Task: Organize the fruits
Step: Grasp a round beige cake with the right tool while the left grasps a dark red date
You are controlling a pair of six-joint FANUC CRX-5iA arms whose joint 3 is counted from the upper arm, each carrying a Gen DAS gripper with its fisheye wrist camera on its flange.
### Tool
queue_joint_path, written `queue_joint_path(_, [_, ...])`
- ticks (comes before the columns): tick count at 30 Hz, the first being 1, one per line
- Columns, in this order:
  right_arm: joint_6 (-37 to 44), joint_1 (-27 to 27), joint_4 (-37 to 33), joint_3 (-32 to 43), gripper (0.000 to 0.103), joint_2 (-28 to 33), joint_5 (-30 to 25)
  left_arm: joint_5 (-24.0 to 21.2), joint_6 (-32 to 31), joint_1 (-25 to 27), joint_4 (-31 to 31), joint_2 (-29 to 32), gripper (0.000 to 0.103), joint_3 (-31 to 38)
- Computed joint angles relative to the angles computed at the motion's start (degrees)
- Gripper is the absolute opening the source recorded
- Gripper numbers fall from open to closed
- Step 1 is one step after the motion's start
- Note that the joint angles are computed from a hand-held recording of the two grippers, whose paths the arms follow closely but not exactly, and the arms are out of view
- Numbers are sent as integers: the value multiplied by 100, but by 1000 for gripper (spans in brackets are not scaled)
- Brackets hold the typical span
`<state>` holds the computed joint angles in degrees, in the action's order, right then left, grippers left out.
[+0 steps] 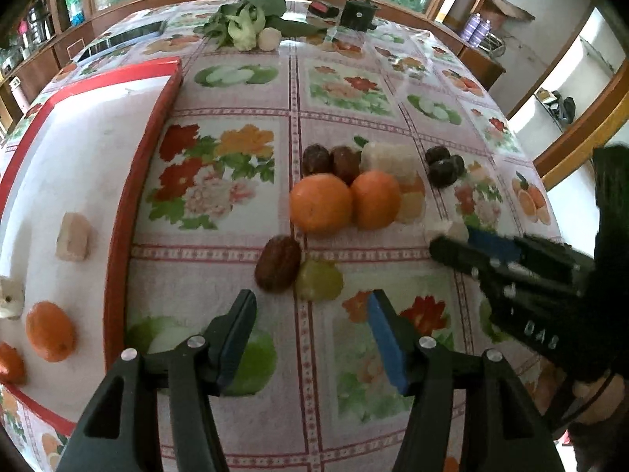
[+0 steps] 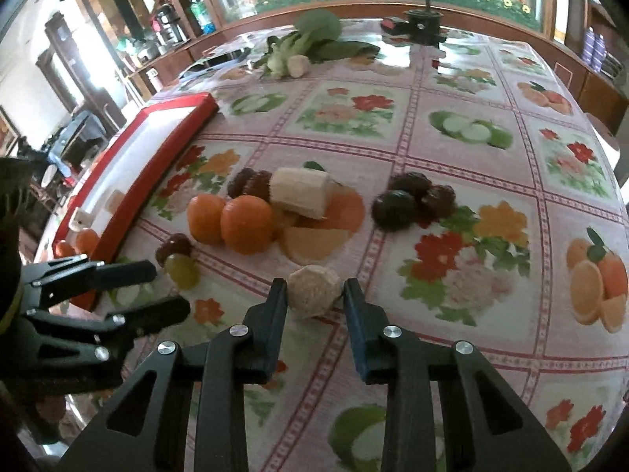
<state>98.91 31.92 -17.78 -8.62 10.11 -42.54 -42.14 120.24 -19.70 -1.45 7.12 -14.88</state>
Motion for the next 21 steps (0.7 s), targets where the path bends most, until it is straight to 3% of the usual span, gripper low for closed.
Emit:
queue_joint_path(2, [43,-55,-116,29,29,9,-29,-6,198,-38,-215,61,61,113])
queue_joint_path(3, [41,-68,-143,39,29,14,-35,-19,129,-10,-156,90,55,128])
queue_joint_path(4, [35,-76,-164,49,29,19,-48,83,-200,78,203,63,53,-1])
queue_joint_path(6, [65,-108,-233,85,29,33,-103,451,-1372,253,1502,-76,51,-524])
queue_joint_path(8, [114,-148,-309,133,29,57,-161,511,-1837,221,1882,-172,51,-690])
queue_joint_path(12, [170,-200,-417,162,29,73,-172,230,-980,-11,613,-142,51,-239])
queue_joint_path(21, [262,-225,-481,155,29,71,-146,144,-348,35,147,34,52,-49])
